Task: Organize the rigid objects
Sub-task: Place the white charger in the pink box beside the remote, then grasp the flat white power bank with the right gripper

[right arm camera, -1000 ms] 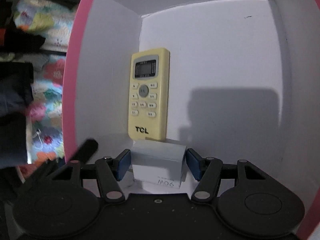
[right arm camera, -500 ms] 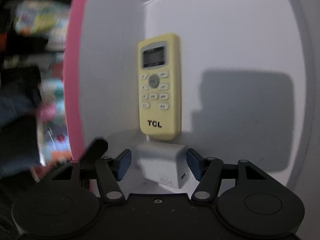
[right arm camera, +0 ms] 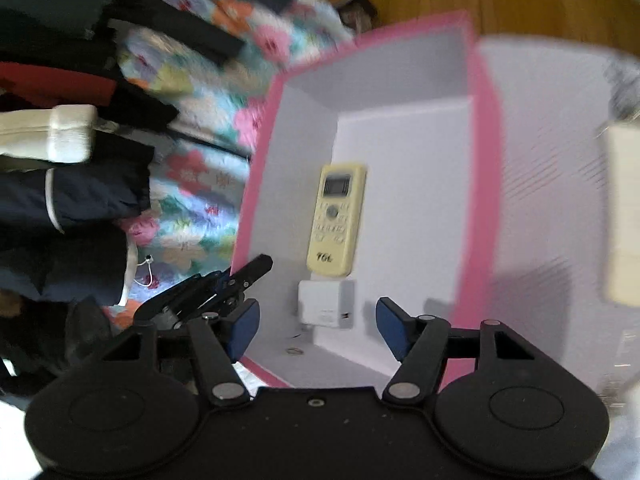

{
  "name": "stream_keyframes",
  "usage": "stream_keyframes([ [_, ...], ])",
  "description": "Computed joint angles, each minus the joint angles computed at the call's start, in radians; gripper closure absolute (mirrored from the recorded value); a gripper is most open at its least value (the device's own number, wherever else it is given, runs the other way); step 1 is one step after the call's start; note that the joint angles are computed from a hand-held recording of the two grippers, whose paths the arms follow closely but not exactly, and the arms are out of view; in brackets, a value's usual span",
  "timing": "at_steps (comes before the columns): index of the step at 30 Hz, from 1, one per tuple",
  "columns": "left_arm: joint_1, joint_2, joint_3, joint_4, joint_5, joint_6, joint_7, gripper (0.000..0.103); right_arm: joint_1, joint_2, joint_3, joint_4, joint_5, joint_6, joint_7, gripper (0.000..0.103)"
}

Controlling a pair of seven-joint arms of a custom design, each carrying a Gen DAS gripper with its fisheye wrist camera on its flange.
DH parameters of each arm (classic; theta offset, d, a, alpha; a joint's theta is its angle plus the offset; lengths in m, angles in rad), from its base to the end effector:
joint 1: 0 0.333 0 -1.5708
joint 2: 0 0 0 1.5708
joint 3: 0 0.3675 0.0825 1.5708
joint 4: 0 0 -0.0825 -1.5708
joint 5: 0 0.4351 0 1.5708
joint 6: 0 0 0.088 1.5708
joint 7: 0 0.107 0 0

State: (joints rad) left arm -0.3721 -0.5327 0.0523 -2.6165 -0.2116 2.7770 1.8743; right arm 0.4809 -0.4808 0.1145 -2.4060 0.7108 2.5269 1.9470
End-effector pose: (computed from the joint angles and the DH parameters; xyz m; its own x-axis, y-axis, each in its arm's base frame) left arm 0.4210 -0.1277 0.5223 -0.4402 -0.8978 0.0155 -0.6873 0.3258 -0.6493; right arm 0.3913 0.2655 0.5814 -0.1091 -0.7253 -0.6797 -0.9394 0.2989 -0.1681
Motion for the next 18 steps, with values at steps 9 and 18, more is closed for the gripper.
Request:
stream_keyframes([
  [9, 0.016, -0.003, -0.027, 0.000, 0.042, -0.007, -0.028, 0.098, -0.118, -0.356, 0.053, -0.227, -0.226, -0.083, 0.153, 0.023],
  [18, 0.025, 0.001, -0.031, 0.013, 0.039, -0.036, -0.026, 0.098, -0.231, -0.610, 0.124, -0.442, -0.360, -0.206, 0.357, 0.022],
])
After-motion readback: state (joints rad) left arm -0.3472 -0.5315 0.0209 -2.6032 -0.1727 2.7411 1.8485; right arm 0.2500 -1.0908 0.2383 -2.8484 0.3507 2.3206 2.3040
